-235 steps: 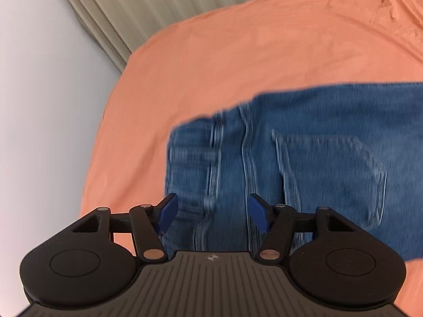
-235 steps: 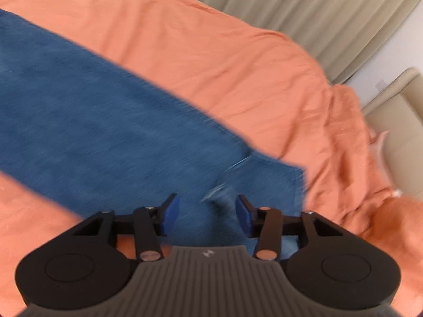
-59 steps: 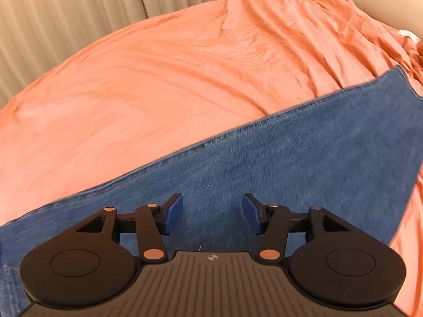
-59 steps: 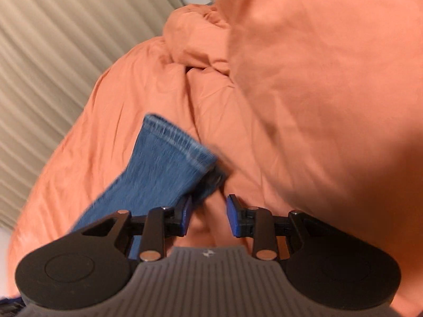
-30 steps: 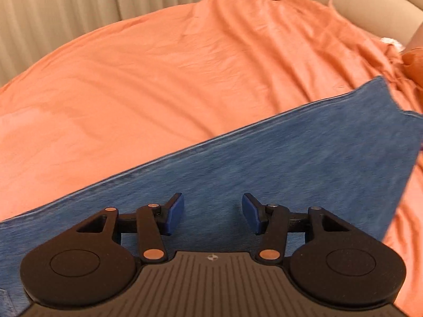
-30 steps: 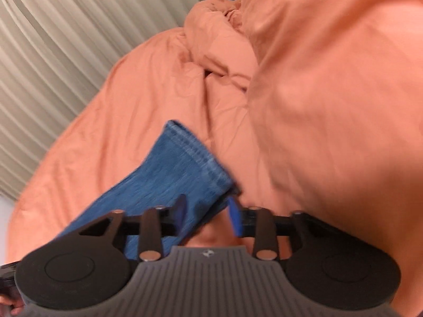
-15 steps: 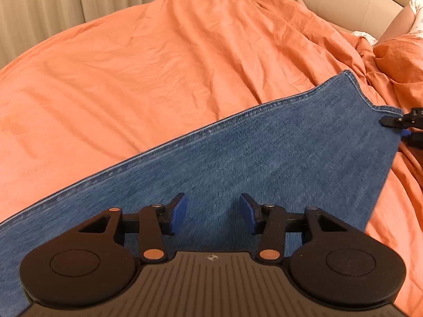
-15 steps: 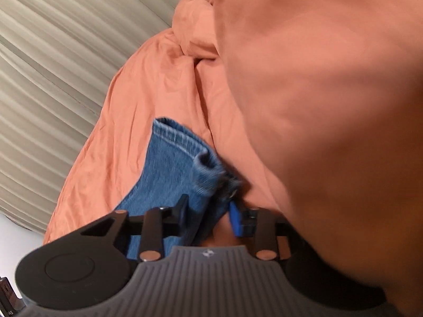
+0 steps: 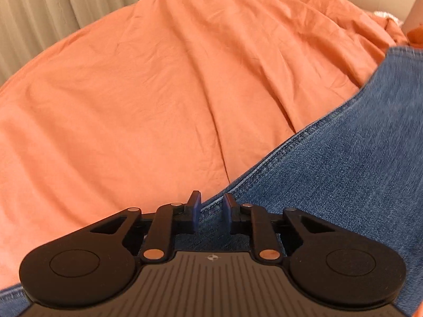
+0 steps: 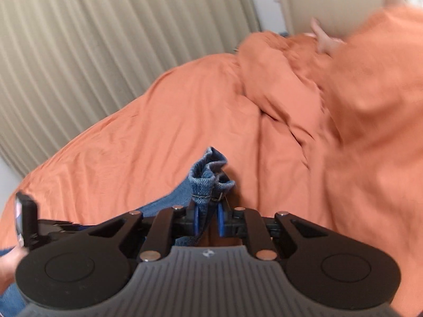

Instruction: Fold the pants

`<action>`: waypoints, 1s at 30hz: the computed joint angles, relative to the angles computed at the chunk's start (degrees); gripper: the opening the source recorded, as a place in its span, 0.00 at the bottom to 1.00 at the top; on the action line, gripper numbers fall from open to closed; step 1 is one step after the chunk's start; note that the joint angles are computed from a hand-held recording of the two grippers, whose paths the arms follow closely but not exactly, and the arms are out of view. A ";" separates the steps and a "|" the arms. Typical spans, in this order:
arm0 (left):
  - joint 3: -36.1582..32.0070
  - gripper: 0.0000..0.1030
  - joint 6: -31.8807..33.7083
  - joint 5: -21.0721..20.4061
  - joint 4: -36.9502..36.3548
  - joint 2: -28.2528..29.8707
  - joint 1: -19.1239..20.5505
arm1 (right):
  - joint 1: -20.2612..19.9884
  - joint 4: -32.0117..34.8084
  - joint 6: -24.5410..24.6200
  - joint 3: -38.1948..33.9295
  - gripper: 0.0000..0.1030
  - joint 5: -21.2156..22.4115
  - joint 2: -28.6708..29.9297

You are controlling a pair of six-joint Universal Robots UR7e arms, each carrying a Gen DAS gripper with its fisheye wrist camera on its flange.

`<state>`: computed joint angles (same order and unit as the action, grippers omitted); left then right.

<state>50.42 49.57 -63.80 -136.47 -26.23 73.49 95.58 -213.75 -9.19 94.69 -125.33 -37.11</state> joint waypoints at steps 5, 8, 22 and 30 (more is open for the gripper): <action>6.57 0.22 2.64 -1.77 -2.53 -5.07 -0.42 | 1.21 1.97 0.33 -0.98 0.08 -3.50 -0.29; 11.17 0.22 5.41 -3.04 0.64 -9.58 -0.57 | 1.73 2.50 0.78 -0.42 0.08 -4.56 -0.82; 27.85 0.00 2.26 -6.14 14.59 -23.68 -1.51 | 5.70 4.82 -0.62 -4.00 0.07 -9.27 0.91; 29.78 0.16 3.39 -8.40 14.73 -32.67 0.11 | 13.49 6.94 -7.45 -12.66 0.07 -11.20 5.52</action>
